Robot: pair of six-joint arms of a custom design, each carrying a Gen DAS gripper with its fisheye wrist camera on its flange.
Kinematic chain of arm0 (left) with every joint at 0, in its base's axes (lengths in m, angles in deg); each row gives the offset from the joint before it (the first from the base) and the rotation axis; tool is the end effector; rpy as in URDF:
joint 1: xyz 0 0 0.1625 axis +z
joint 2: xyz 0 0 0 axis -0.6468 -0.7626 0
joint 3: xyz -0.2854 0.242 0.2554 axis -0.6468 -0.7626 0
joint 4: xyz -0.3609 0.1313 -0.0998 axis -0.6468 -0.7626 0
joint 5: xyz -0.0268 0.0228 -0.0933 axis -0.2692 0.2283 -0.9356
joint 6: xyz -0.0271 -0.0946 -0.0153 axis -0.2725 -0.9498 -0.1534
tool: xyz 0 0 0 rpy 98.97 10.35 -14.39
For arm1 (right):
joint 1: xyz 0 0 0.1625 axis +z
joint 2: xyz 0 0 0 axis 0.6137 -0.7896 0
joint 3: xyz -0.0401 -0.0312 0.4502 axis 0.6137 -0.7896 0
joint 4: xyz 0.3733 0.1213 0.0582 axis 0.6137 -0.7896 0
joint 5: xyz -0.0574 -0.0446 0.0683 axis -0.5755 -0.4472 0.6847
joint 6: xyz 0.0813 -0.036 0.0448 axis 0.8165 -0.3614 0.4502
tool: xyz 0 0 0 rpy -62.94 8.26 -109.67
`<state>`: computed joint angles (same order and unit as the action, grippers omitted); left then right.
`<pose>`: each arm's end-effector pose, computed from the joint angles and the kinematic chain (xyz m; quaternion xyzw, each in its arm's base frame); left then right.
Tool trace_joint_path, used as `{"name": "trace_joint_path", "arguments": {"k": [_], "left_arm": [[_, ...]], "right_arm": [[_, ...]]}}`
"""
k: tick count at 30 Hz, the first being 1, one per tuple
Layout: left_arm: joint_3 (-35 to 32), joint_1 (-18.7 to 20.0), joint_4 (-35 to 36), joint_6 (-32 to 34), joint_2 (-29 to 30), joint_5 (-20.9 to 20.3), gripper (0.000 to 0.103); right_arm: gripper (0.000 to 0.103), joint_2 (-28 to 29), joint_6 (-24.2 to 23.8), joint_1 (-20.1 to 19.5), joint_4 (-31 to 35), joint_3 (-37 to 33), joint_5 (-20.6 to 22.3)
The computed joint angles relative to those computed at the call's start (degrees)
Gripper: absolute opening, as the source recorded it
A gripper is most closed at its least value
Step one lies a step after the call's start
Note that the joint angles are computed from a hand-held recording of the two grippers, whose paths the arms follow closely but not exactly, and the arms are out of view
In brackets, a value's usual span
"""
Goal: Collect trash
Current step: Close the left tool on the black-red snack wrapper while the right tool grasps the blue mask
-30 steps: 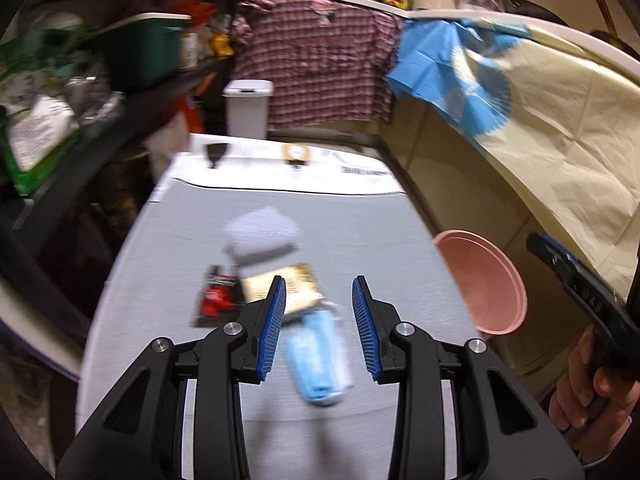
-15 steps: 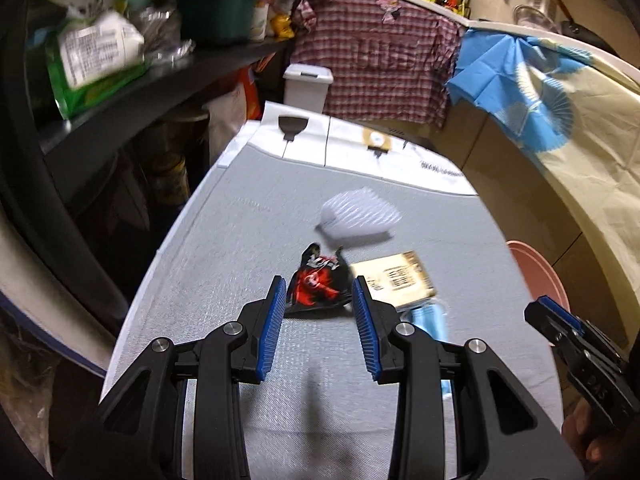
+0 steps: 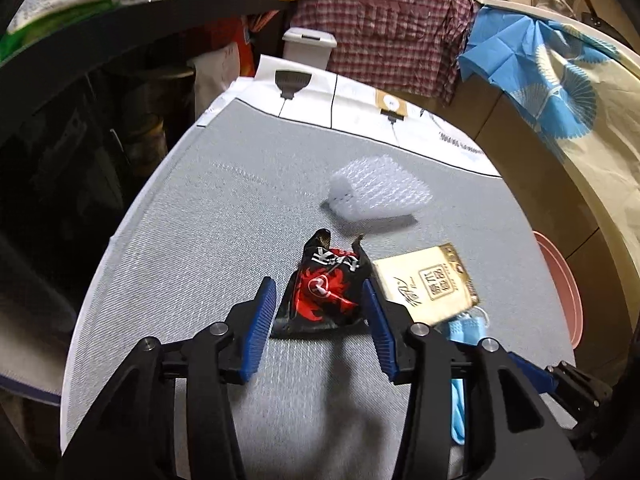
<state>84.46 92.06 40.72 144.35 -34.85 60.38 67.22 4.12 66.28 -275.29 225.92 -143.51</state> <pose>0.0176 -0.3254 0.1593 0.0010 0.8754 -0.3792 0.2998 0.1934 -0.3302 -0.0707 0.3086 -0.9168 0.2021 0.1531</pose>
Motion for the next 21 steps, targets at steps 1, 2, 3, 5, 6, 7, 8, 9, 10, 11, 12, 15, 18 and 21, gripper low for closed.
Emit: {"name": "trace_joint_path", "arguments": {"k": [1,2,3,5,6,7,8,9,10,11,12,15,18,21], "left_arm": [[-0.59,0.91,-0.31,0.71,0.27,0.26,0.047],[-1.07,1.75,-0.7,1.51,0.39,0.68,0.048],[-1.57,2.51,-0.93,2.18,0.64,1.06,0.049],[-2.71,4.06,-0.85,2.73,1.81,1.8,0.049],[-2.84,4.43,-1.06,3.01,1.93,2.24,0.05],[-2.82,4.55,-1.54,3.2,2.11,2.34,0.051],[-2.91,4.4,-1.67,3.33,2.45,2.06,0.051],[-3.15,4.49,-1.63,3.7,2.58,2.02,0.051],[-3.4,4.55,-1.57,4.04,2.8,2.16,0.051],[-3.62,4.74,-1.4,4.06,3.02,2.55,0.051],[-3.7,4.86,-1.37,4.06,3.13,2.66,0.051],[-3.83,4.4,-0.84,3.45,3.7,1.94,0.05],[-3.95,4.14,0.11,2.31,3.6,2.04,0.046],[-3.52,2.72,1.01,1.06,3.94,0.45,0.039]], "right_arm": [[0.043,-0.02,0.08,-0.07,0.65,-0.21,-0.1],[0.043,-0.1,0.21,0.0,1.63,-0.53,-0.54],[0.043,-0.11,0.13,0.06,2.33,-0.8,-0.94],[0.043,0.0,-0.53,-0.24,2.45,-0.84,-0.76],[0.043,0.12,-0.82,-0.29,2.39,-0.87,-0.85],[0.043,0.17,-1.15,-0.36,2.45,-0.92,-0.92],[0.044,0.23,-1.48,-0.43,2.39,-0.95,-0.93],[0.043,0.25,-1.84,-0.59,2.13,-0.85,-0.92],[0.043,0.2,-2.05,-0.65,2.17,-0.85,-0.94],[0.043,0.08,-2.15,-0.68,2.39,-0.89,-0.93],[0.043,-0.06,-2.2,-0.68,2.65,-0.92,-0.94],[0.035,-0.34,-2.53,-0.65,3.42,-0.87,-0.69],[0.028,-0.47,-2.84,-0.33,3.83,-0.83,-0.72],[0.02,-0.45,-2.89,-0.14,3.3,-0.63,-1.08]]}}
